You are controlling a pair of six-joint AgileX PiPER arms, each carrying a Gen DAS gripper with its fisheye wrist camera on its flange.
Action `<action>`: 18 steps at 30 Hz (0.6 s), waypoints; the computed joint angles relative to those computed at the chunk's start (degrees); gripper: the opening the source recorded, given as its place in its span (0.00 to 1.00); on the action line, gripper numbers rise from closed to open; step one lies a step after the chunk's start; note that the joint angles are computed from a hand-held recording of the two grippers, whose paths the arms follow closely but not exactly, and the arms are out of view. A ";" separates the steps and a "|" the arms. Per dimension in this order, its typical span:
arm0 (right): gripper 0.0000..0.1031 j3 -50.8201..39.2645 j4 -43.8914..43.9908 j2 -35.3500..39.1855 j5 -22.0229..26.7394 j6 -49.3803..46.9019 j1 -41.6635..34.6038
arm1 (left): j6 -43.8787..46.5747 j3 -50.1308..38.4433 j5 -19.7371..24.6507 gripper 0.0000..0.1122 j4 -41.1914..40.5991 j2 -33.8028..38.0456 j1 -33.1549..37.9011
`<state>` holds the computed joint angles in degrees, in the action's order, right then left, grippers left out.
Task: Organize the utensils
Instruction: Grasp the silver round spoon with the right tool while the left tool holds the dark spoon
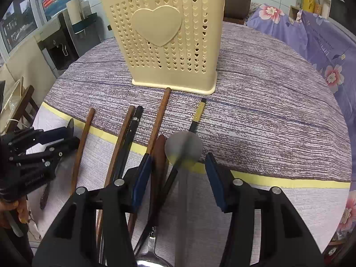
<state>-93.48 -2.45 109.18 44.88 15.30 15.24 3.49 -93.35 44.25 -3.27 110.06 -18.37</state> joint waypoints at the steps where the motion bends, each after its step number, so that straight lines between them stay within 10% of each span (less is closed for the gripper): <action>1: 0.44 -0.69 1.43 0.52 0.32 -1.04 -0.42 | -0.14 0.04 -0.03 0.34 -0.01 -0.01 -0.06; 10: 0.29 -3.52 5.48 2.82 1.12 -3.62 -2.10 | -0.61 -0.65 0.30 0.34 0.23 0.40 -0.34; 18: 0.57 -3.49 6.35 2.47 0.90 -5.41 -2.36 | -0.36 -0.75 0.62 0.34 -0.12 0.34 -0.15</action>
